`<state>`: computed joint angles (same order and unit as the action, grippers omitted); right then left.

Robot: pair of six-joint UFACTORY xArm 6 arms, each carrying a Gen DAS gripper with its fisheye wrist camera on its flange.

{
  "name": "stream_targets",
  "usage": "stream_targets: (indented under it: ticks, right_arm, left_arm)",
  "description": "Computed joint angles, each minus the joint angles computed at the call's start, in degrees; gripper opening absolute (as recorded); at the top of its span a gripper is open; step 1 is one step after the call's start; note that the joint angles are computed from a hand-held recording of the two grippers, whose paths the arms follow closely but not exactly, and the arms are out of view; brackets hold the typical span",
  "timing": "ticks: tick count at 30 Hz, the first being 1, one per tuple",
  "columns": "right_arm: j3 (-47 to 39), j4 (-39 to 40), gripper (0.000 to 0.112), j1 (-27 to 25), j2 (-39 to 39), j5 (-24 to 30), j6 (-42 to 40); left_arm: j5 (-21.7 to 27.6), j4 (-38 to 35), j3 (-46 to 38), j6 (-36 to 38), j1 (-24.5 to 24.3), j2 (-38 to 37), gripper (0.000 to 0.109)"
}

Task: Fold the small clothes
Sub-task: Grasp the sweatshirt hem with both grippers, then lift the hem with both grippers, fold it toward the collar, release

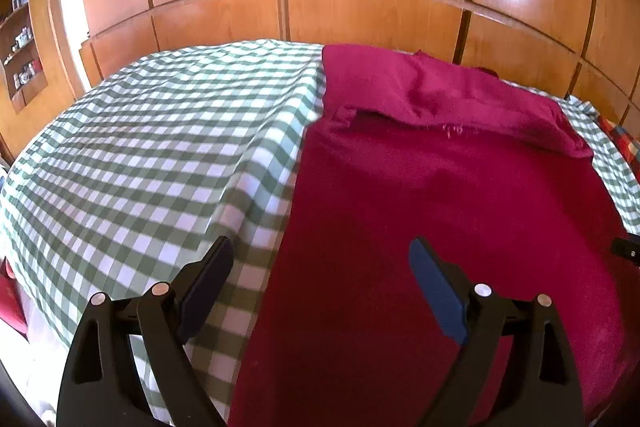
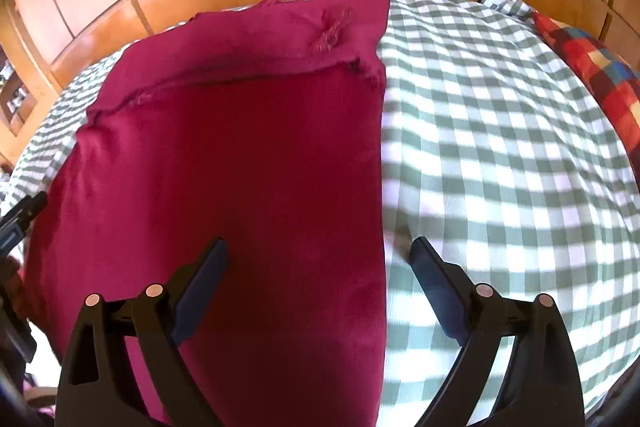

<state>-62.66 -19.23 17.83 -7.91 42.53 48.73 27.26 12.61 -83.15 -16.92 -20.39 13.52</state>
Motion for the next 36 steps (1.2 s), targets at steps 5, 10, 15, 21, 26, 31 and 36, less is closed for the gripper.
stream_targets:
  ticks: [5, 10, 15, 21, 26, 31, 36]
  right_arm:
    - [3.8, 1.6, 0.091, 1.2, -3.6, -0.1, -0.4]
    - [6.4, 1.2, 0.091, 2.8, -6.3, 0.7, 0.8]
    - [9.4, 3.5, 0.091, 4.3, -10.0, 1.2, 0.0]
    - [11.8, 4.5, 0.083, 6.0, -13.1, 2.2, 0.1]
    - [12.5, 6.7, 0.062, 7.3, -15.6, 5.2, -2.3]
    - [12.8, 6.8, 0.039, 8.1, -16.7, 7.2, -3.3]
    - [12.7, 10.9, 0.01, 8.0, -17.0, 4.9, -5.6]
  left_arm:
    - [-0.4, 0.2, 4.2, -0.2, 0.1, -2.5, 0.089]
    - [0.5, 0.2, 7.0, 0.4, 0.0, -4.0, 0.089]
    - [0.5, -2.7, 12.2, 3.8, 0.9, -8.6, 0.089]
    - [3.0, -13.8, 18.0, 14.1, 2.4, -14.5, 0.077]
    - [7.0, -22.4, 22.1, 21.6, 2.7, -19.0, 0.061]
    - [8.3, -25.5, 22.8, 24.1, 2.4, -19.5, 0.042]
    - [11.3, -30.3, 20.2, 30.7, 2.0, -19.1, 0.011]
